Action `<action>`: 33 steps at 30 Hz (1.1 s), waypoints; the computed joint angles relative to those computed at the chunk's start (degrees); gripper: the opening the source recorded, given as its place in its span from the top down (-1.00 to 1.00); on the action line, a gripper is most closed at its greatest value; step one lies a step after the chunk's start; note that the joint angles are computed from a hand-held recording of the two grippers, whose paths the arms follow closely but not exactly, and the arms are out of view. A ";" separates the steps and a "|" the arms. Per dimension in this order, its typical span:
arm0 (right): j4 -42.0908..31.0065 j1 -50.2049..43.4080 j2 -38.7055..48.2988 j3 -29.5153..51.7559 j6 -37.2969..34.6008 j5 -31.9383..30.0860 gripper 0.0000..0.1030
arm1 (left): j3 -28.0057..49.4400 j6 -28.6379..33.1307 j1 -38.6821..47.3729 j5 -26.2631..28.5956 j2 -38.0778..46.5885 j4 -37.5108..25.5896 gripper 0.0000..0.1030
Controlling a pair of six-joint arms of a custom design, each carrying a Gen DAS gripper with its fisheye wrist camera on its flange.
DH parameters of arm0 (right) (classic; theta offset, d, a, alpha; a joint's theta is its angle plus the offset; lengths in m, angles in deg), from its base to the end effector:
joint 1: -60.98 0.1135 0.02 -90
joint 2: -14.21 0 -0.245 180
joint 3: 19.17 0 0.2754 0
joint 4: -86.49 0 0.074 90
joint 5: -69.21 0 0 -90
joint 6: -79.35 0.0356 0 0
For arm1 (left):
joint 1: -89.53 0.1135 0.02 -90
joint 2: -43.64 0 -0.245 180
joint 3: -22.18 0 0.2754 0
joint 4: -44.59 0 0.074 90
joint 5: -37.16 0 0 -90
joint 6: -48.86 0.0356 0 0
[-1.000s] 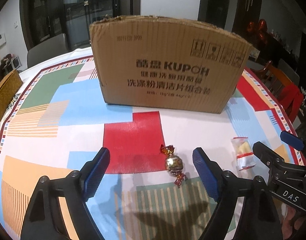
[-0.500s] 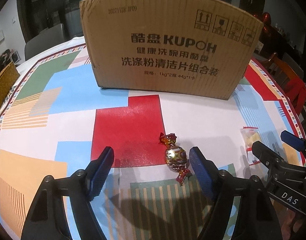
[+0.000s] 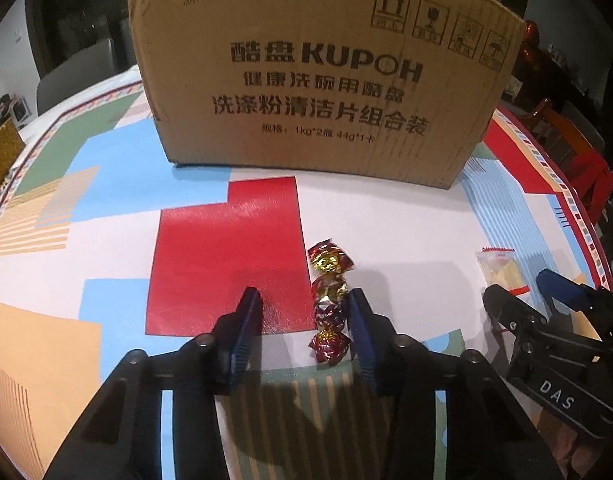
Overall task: Organize snacks
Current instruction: 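Grasp gold-red wrapped candy with left tool while right tool grasps clear cake packet, then carry wrapped candy with left tool while right tool carries cake packet into box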
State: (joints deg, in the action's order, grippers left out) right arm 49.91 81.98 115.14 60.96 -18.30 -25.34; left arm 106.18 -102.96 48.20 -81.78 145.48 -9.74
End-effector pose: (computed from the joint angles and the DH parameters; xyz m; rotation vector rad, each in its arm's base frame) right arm 0.3565 0.1399 0.1640 -0.6671 2.4912 0.1895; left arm 0.2852 -0.2279 0.1688 -0.5565 2.4971 0.0958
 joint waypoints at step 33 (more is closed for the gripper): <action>-1.85 -0.23 -3.82 0.78 1.51 -3.64 0.29 | -1.56 -1.29 -1.69 -3.32 -6.04 -2.26 0.65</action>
